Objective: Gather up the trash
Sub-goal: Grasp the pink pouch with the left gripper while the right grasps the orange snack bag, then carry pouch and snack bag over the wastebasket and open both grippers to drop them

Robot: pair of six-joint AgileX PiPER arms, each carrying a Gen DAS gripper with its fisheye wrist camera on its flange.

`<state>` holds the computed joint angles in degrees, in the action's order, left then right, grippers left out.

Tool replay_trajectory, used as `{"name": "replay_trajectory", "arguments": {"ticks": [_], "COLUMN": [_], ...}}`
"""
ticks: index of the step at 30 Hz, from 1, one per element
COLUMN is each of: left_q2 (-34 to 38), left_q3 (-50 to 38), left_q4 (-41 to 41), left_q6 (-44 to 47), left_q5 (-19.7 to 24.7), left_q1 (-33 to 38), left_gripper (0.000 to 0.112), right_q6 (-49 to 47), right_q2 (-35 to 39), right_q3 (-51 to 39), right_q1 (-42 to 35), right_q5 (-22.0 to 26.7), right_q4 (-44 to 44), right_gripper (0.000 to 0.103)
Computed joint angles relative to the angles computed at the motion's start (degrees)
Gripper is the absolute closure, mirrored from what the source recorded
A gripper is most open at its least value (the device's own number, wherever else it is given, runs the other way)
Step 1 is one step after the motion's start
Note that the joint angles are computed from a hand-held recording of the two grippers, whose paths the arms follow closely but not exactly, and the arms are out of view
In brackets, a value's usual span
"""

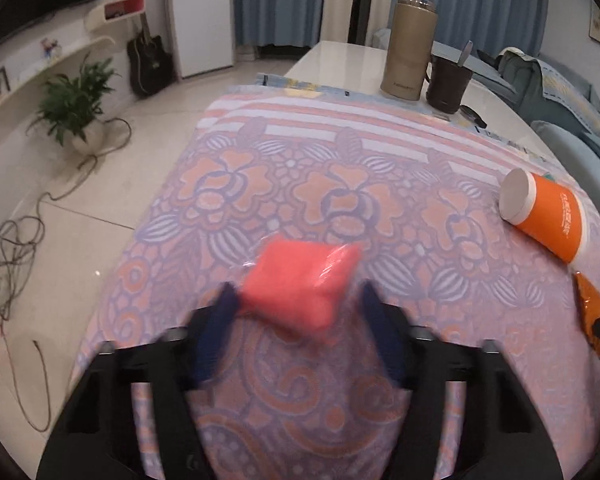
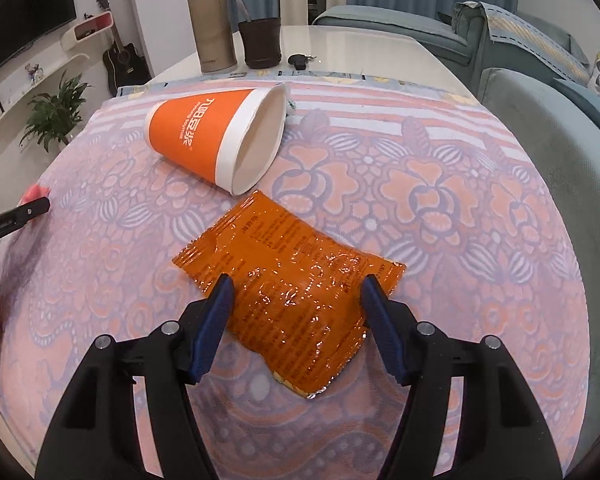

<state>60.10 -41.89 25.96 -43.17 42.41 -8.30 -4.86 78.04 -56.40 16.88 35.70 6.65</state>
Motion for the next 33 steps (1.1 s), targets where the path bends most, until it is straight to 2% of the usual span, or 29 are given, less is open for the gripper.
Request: {"name": "replay_trajectory", "arguments": {"ticks": [5,7,10,15,19,20,23,25,26,27,28,30,33], "left_q2": [-1.71,-2.5,-2.19,-2.16,-2.37,-2.4,-2.74,-3.23,-3.66,-4.22,-4.72,-5.54,-5.93], "left_q3": [0.99,1.37,1.39,1.53,1.66,1.69,1.88,1.97,2.0,2.03,2.03,2.01,0.97], "left_q4": [4.06,3.49,2.42,2.0,2.2,2.3,2.62,3.06,3.43,2.12,0.68,1.43,4.84], "left_q6": [-4.52,-3.75,-2.44,-1.24,-1.88,-2.07,-2.26,-2.62,-3.17,-2.36,-1.6,-4.86,-13.75], "left_q5": [1.15,0.56,-0.24,-1.12,-0.89,-0.87,-0.91,-1.06,-0.94,-1.31,-1.59,-0.47,1.84], "left_q1": [-2.52,-2.43,-1.78,-2.06,-2.42,-2.54,-2.76,-3.16,-3.65,-3.68,-3.88,-6.9,-17.38], "left_gripper": [0.073,0.073,0.073,0.073,0.073,0.073,0.073,0.073,0.073,0.073,0.073,0.073,0.073], "right_q6": [2.29,2.48,4.19,-0.91,1.0,1.31,3.69,4.07,3.3,1.35,-1.17,-5.34,-10.34], "right_q2": [0.96,1.9,2.11,1.71,2.13,2.07,1.04,0.54,0.25,-0.15,-0.6,-2.07,-3.22], "right_q3": [-0.68,-1.44,-1.56,-1.33,-1.59,-1.53,-0.62,-0.14,0.11,0.4,0.73,1.78,2.41], "right_q1": [1.43,2.23,3.45,2.58,3.42,3.23,2.9,2.35,1.57,0.56,-0.54,-2.53,-5.2], "right_q5": [0.81,1.79,1.93,2.58,2.64,2.49,1.02,0.36,0.07,-0.08,-0.25,-0.9,-0.47], "right_q4": [-2.83,-3.59,-5.82,-1.34,-3.12,-3.21,-4.63,-4.61,-3.47,-1.22,1.52,6.06,11.42], "right_gripper": [0.033,0.027,0.024,0.016,0.017,0.021,0.045,0.065,0.071,0.08,0.093,0.097,0.098]}}
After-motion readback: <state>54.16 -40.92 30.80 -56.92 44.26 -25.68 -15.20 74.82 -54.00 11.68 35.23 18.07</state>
